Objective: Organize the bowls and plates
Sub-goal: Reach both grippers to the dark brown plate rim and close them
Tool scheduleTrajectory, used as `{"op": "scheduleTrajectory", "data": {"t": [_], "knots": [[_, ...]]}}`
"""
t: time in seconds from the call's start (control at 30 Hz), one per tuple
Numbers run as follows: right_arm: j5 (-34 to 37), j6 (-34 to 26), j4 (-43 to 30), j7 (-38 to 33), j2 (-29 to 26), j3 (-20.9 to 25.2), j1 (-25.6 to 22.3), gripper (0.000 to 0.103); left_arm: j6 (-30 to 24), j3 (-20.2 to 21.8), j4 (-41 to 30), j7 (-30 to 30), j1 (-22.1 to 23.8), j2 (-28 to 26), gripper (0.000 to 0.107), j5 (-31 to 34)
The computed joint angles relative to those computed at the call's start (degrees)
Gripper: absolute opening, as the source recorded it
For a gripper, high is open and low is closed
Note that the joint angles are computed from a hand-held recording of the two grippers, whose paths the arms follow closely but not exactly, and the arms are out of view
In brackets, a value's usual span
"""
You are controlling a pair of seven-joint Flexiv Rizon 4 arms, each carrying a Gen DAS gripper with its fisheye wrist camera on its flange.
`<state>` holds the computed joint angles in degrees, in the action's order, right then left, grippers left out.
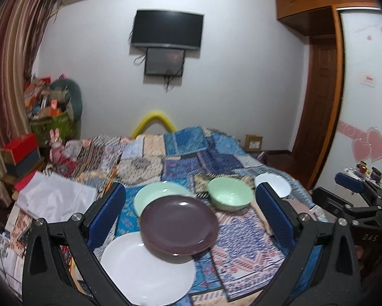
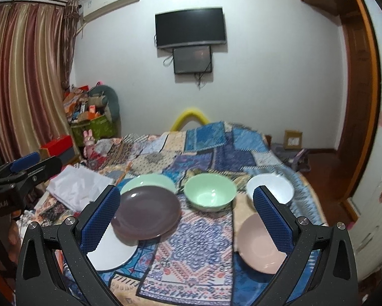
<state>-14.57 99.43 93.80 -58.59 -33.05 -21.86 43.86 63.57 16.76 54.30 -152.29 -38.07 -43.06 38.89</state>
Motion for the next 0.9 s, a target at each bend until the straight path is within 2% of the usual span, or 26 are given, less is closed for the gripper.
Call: {"op": "scheduleTrajectory", "data": {"t": [0.17, 0.27, 0.37, 0.6, 0.73, 0.8, 0.9], "knots": [[-2.72, -4.88, -4.15, 0.11, -2.41, 6.74, -5.24, 0.103, -0.64, -3.57, 2.07, 4.22, 4.98, -0.43, 0.103, -5.63], [-4.78, -8.95, -7.73, -0.46, -4.43, 13.43, -10.23, 0.103, -1.65, -4.01, 1.97, 6.34, 6.89, -1.63, 0.103, -8.34], [-6.03, -12.6, -10.97, -0.91, -6.5, 18.06, -13.45, 0.103, -2.85, -4.99, 0.5, 10.51, 8.78, -3.64, 0.103, -10.97], [-6.76, -19.77, -18.9, -3.53, -11.76, 24.13, -16.92, 0.103, -5.59, -9.47, -3.54, 22.29, 13.93, -9.35, 0.103, -20.24], [-4.13, -24.42, -25.14, -7.58, -15.51, 29.08, -19.18, 0.103, -8.66, -9.9, -7.0, 25.91, 15.29, -13.06, 0.103, -24.89], [-2.44, -26.51, -27.95, -9.46, -17.2, 30.54, -19.53, 0.103, -8.83, -10.02, -7.7, 26.62, 15.75, -14.24, 0.092, -26.36], [0.01, -30.14, -32.06, -12.24, -19.61, 32.19, -19.78, 0.102, -11.2, -11.84, -9.99, 30.12, 17.32, -16.47, 0.083, -29.9]]}}
